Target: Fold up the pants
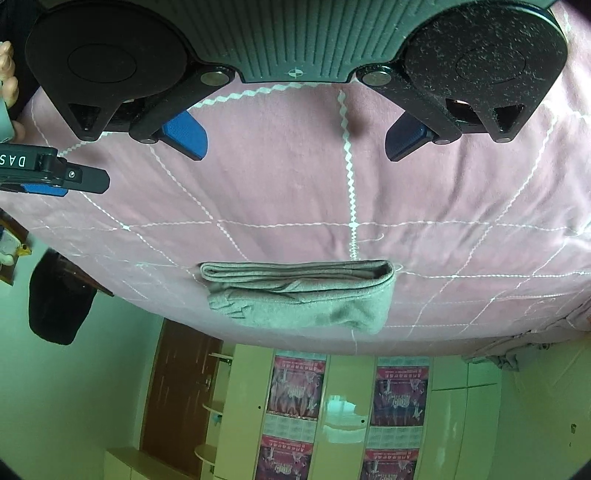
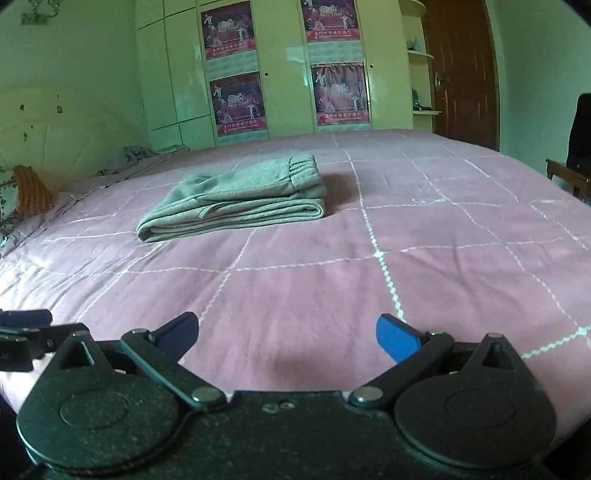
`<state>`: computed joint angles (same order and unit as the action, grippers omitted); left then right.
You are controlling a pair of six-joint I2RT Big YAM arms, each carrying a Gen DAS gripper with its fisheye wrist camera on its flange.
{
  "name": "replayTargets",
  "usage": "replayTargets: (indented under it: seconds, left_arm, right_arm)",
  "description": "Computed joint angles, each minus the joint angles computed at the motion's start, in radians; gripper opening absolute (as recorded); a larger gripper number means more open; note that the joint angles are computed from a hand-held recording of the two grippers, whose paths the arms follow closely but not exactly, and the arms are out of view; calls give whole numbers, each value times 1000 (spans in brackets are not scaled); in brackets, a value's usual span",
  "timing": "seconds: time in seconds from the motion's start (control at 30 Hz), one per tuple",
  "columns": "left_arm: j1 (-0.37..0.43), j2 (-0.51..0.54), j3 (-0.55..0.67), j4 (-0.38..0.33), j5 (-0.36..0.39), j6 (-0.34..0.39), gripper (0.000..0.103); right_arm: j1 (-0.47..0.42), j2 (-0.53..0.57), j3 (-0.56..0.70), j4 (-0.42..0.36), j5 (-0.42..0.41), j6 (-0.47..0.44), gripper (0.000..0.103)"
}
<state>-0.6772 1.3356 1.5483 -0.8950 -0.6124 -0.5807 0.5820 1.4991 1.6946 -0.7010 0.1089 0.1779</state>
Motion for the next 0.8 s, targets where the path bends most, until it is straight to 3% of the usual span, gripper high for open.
replayTargets:
  seconds: [0.8]
  left_arm:
    - [6, 2, -15, 25, 13, -9, 102]
  right_arm:
    - [14, -26, -42, 29, 27, -20, 103]
